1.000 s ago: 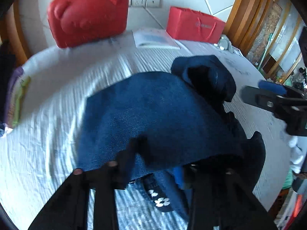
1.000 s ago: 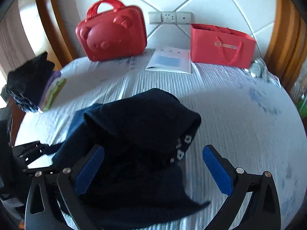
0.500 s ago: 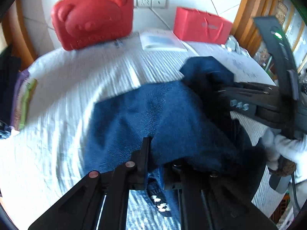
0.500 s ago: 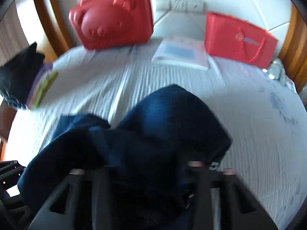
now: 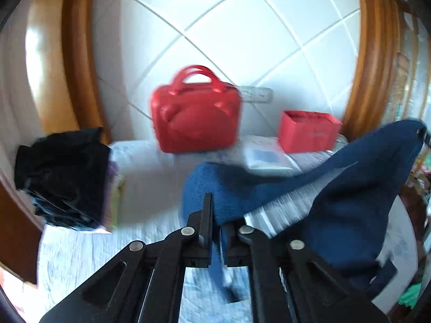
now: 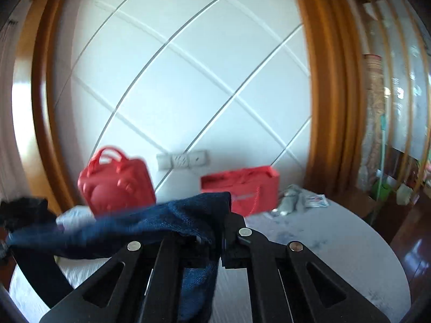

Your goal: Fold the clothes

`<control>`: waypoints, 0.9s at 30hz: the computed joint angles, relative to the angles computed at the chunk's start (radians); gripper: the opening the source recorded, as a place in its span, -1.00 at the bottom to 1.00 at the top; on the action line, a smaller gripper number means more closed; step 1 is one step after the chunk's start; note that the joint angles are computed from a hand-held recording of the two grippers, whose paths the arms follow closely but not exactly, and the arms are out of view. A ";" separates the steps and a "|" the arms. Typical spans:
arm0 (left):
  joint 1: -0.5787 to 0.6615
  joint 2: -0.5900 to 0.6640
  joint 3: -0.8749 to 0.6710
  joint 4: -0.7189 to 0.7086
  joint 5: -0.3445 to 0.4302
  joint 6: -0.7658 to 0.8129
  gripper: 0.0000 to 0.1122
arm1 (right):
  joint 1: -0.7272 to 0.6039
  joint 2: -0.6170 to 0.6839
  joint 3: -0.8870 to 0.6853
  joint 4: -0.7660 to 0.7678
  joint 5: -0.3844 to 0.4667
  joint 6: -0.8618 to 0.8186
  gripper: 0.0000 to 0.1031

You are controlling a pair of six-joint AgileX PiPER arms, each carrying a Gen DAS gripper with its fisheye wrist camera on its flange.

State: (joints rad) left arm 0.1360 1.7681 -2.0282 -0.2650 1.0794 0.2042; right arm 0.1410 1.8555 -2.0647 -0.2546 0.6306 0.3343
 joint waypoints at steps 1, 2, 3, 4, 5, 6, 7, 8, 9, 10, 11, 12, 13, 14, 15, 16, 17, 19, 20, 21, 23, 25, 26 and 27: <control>-0.013 0.006 0.013 -0.038 0.022 0.028 -0.71 | -0.015 -0.032 0.026 -0.044 -0.006 0.040 -0.92; -0.041 0.011 0.034 -0.036 0.017 0.031 -0.71 | -0.024 -0.058 0.055 -0.125 0.001 0.092 -0.92; -0.079 0.014 0.060 -0.011 0.009 0.028 -0.61 | -0.036 -0.061 0.056 -0.166 0.034 0.114 -0.92; -0.112 0.022 0.080 0.001 0.010 0.029 -0.32 | -0.057 -0.054 0.042 -0.167 0.077 0.105 -0.92; -0.136 0.036 0.092 -0.010 0.023 0.038 -0.16 | -0.088 -0.028 0.012 -0.137 0.143 0.078 -0.91; -0.159 0.053 0.101 -0.021 0.038 0.048 -0.06 | -0.113 -0.006 0.006 -0.146 0.216 0.082 -0.80; -0.180 0.070 0.104 -0.030 0.055 0.053 -0.05 | -0.137 0.023 -0.010 -0.159 0.290 0.086 -0.56; -0.201 0.081 0.106 -0.032 0.071 0.050 -0.05 | -0.164 0.039 0.002 -0.162 0.336 0.087 -0.36; -0.224 0.085 0.118 -0.031 0.076 0.047 -0.04 | -0.198 0.031 0.055 -0.134 0.349 0.079 -0.35; -0.243 0.083 0.134 -0.028 0.071 0.042 -0.03 | -0.231 0.015 0.118 -0.108 0.345 0.069 -0.35; -0.259 0.078 0.150 -0.023 0.067 0.035 -0.03 | -0.260 -0.017 0.198 -0.077 0.318 0.052 -0.35; -0.272 0.070 0.170 -0.022 0.061 0.032 -0.02 | -0.291 -0.044 0.271 -0.045 0.295 0.030 -0.34; -0.280 0.061 0.199 -0.025 0.052 0.034 -0.01 | -0.321 -0.066 0.327 -0.012 0.277 0.001 -0.26; -0.290 0.058 0.222 -0.025 0.043 0.035 0.00 | -0.344 -0.085 0.361 0.021 0.267 -0.033 -0.12; -0.300 0.056 0.244 -0.025 0.034 0.036 0.01 | -0.363 -0.111 0.409 0.054 0.254 -0.067 -0.06; -0.309 0.056 0.263 -0.023 0.028 0.036 0.02 | -0.377 -0.140 0.460 0.080 0.241 -0.096 0.01; -0.315 0.059 0.275 -0.017 0.028 0.035 0.02 | -0.381 -0.174 0.511 0.096 0.226 -0.117 0.02; -0.328 0.062 0.287 0.000 0.029 0.022 0.02 | -0.405 -0.228 0.559 0.144 0.221 -0.184 0.03; -0.327 0.069 0.275 -0.003 0.033 0.020 0.02 | -0.403 -0.247 0.571 0.152 0.222 -0.192 0.04; -0.324 0.081 0.256 -0.015 0.037 0.023 0.02 | -0.402 -0.266 0.579 0.163 0.224 -0.204 0.05; -0.320 0.120 0.188 -0.057 0.048 0.051 0.02 | -0.391 -0.282 0.565 0.173 0.227 -0.211 0.24; -0.332 0.179 0.081 -0.068 0.071 0.060 0.04 | -0.360 -0.271 0.526 0.148 0.237 -0.174 0.53; -0.342 0.214 0.023 -0.062 0.082 0.054 0.04 | -0.354 -0.255 0.500 0.165 0.245 -0.183 0.61; -0.356 0.249 -0.033 -0.051 0.085 0.036 0.05 | -0.349 -0.231 0.465 0.185 0.256 -0.201 0.61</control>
State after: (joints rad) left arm -0.2199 2.0166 -2.0616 -0.3158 1.1647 0.2401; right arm -0.2079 1.6248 -1.5996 -0.0694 0.8864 0.1338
